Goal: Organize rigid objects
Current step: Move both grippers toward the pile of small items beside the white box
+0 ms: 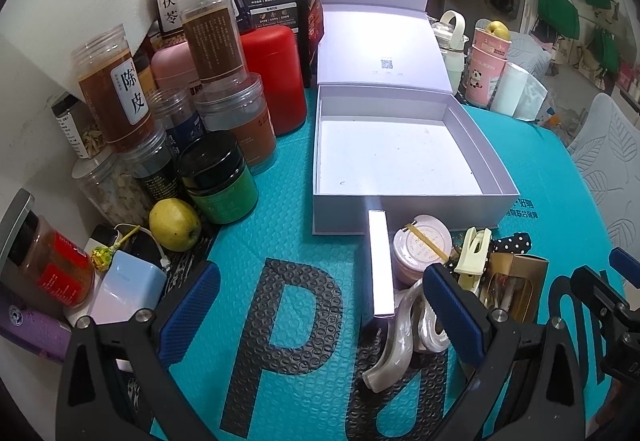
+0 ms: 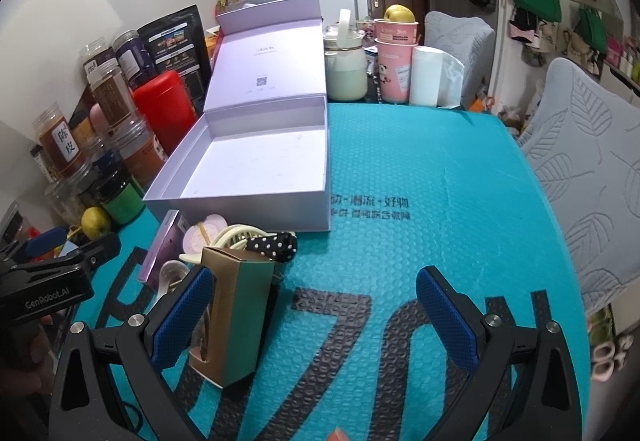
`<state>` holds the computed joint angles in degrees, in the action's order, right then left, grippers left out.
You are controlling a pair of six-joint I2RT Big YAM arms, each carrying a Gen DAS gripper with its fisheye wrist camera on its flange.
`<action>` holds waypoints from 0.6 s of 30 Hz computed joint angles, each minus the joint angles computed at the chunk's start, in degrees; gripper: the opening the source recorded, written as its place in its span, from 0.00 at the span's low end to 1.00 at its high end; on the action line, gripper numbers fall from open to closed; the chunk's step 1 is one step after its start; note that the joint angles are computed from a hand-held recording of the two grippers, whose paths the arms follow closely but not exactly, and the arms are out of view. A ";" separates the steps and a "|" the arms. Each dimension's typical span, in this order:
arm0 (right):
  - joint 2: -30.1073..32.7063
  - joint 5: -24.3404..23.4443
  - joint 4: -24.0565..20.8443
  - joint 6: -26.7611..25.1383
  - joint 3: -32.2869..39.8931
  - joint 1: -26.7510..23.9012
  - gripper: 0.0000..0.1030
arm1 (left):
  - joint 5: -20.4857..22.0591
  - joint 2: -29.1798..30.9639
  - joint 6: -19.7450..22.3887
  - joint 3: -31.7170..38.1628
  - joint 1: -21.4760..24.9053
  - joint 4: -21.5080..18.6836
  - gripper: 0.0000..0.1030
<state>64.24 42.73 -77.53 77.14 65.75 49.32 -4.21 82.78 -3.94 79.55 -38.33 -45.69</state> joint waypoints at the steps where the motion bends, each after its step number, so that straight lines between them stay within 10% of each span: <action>1: 0.03 0.04 0.02 0.11 0.00 0.03 1.00 | 0.20 0.03 0.08 0.00 0.09 -0.03 1.00; 18: 1.07 -0.38 0.92 -1.10 0.52 1.29 1.00 | 1.00 -1.10 -0.01 -2.24 0.67 0.58 1.00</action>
<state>65.31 42.35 -76.61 76.05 66.27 50.61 -3.20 81.68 -3.95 77.31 -37.67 -45.11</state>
